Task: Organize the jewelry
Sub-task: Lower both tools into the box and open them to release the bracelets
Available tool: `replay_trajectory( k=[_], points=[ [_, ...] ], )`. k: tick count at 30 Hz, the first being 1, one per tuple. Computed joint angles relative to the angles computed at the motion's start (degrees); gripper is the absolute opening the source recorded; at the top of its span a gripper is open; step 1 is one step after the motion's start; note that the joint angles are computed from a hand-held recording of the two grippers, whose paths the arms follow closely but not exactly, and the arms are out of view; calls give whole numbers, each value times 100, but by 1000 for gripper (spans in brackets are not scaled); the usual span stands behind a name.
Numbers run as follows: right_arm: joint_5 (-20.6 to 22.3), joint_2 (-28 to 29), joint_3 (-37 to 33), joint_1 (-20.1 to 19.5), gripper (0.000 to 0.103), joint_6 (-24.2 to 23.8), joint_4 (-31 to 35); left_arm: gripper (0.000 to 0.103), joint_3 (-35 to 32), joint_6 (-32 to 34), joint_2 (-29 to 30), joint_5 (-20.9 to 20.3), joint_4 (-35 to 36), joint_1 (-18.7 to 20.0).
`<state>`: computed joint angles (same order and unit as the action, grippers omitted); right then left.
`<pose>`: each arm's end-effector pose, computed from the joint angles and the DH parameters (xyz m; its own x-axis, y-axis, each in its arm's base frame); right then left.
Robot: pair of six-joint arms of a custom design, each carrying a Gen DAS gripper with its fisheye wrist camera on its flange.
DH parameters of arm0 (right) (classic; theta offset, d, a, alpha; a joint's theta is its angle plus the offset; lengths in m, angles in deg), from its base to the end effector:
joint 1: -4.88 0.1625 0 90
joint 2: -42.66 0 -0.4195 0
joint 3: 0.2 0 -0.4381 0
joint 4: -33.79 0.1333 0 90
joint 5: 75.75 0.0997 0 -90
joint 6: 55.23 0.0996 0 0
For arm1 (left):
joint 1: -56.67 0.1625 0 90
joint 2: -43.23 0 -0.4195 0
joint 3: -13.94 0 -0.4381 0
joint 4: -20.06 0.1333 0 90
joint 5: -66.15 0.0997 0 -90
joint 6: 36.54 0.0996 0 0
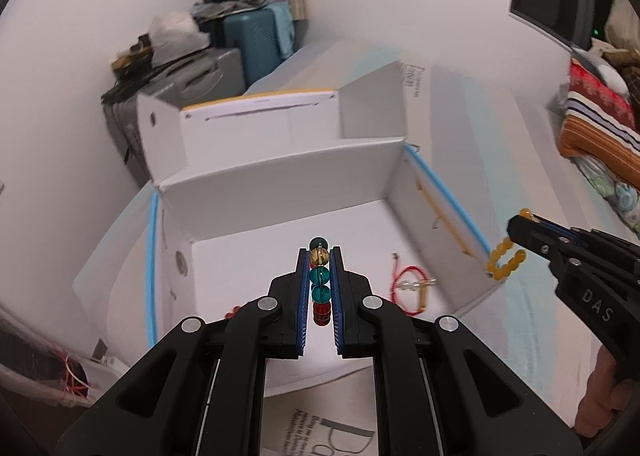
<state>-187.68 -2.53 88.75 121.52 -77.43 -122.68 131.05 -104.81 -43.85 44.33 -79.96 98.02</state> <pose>0.4176 -0.6181 0.1104 -0.6713 -0.5773 0.4649 -0.7207 0.6550 -0.2273 -0.2124 -0.4877 0.2933 -0.6579 -0.3957 -0.6408 0.2546 0.6840 -0.6836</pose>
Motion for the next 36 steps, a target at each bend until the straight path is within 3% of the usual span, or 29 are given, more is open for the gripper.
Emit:
replay_trajectory(
  k=[7,15,23,31,32,34,36],
  points=[
    [-84,670,-499,-17,9,29,358,9,160,22,-192,-151,-39,347],
    [-575,1257,-990,-12,9,16,579,9,189,61,-204,-365,-216,825],
    [-918,1553,-1215,-44,9,124,790,9,217,189,-101,-569,-469,1130],
    [-854,1575,-1165,-58,12,95,754,11,246,237,-104,-539,-530,1179],
    [-855,1563,-1139,-57,15,76,726,12,239,178,-108,-523,-463,1166],
    [-816,1535,-1086,-50,34,37,594,12,212,7,-112,-461,-252,1135],
    [-787,1491,-1024,-45,45,-8,455,21,227,-57,-152,-414,-200,1089]
  ],
)
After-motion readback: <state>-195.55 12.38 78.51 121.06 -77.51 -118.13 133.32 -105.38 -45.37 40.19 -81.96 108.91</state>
